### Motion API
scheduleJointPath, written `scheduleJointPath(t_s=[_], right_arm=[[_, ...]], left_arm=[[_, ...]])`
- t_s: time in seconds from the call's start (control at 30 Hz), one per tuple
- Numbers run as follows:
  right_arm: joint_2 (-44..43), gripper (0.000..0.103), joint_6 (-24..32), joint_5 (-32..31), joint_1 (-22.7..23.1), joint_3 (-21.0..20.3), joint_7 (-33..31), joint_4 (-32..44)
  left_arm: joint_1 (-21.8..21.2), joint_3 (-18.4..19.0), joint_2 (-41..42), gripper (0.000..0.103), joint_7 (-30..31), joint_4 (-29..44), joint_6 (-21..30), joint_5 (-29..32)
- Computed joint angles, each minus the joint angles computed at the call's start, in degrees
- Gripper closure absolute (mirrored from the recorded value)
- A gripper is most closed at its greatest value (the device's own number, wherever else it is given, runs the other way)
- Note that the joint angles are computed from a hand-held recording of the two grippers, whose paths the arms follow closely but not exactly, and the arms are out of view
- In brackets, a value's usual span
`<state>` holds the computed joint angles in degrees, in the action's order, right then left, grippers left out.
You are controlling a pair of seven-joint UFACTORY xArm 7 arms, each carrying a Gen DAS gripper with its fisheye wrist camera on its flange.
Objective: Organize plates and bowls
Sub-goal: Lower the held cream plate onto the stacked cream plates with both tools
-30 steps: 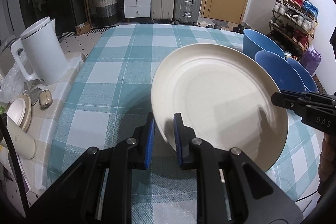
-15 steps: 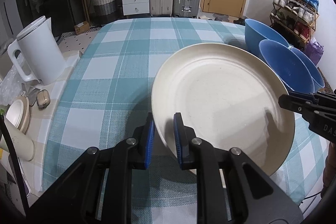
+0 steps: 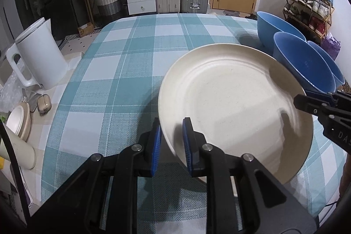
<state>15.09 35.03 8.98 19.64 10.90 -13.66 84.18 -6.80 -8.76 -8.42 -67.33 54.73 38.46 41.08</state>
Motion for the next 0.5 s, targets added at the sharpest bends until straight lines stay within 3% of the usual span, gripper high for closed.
scheduleJointPath(t_s=[0.5], right_arm=[[0.85,0.081,-1.74,-3.68,1.13,-0.71,2.86,-0.7]], left_arm=[[-1.59,0.02,3.11,0.085,-2.63,1.81,2.85,4.63]])
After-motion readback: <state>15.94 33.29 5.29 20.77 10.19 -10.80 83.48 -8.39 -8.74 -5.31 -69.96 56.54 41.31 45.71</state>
